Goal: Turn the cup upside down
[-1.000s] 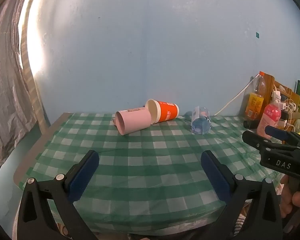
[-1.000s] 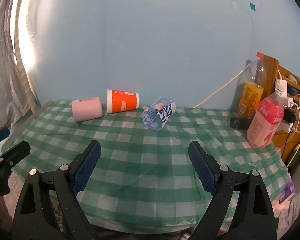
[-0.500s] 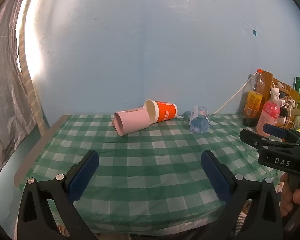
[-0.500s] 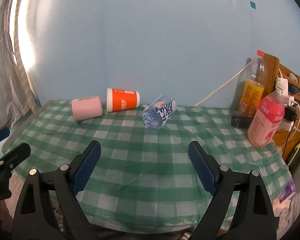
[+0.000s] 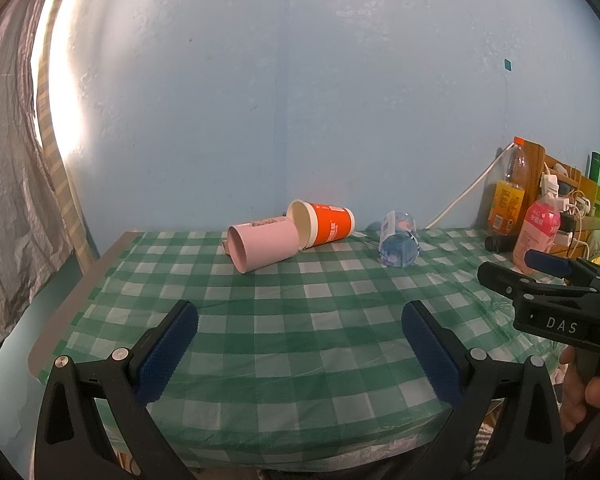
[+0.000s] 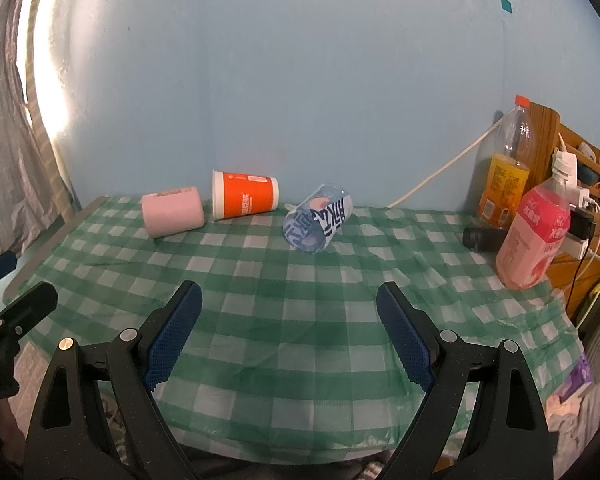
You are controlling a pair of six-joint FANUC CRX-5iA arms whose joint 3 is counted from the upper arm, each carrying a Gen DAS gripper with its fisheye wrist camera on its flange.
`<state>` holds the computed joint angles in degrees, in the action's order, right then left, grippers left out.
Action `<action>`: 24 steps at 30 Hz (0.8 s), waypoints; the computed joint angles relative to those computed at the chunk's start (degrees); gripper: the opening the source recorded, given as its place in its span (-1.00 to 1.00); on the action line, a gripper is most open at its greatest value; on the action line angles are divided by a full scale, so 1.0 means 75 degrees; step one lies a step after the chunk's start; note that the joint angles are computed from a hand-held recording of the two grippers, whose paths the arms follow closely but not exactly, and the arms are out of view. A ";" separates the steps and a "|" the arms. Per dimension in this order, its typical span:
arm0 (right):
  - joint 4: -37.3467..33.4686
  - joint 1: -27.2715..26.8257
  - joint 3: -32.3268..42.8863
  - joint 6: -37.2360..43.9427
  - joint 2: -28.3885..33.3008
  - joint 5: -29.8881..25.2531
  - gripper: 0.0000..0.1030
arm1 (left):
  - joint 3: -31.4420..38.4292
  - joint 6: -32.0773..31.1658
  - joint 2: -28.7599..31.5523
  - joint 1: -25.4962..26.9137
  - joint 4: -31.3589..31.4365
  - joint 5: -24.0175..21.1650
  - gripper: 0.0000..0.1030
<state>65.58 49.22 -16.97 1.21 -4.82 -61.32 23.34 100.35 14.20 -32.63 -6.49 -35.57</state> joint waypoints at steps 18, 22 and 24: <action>-0.0085 0.0014 0.0042 0.0067 0.0019 0.0004 0.72 | -0.0053 0.0011 -0.0020 -0.0019 -0.0017 0.0076 1.00; -0.0091 0.0039 0.0050 0.0049 0.0037 -0.0020 0.72 | -0.0008 0.0073 -0.0006 -0.0041 -0.0075 0.0041 1.00; -0.0088 0.0072 0.0029 0.0019 0.0029 -0.0038 0.72 | -0.0025 0.0062 -0.0015 -0.0037 -0.0072 0.0056 1.00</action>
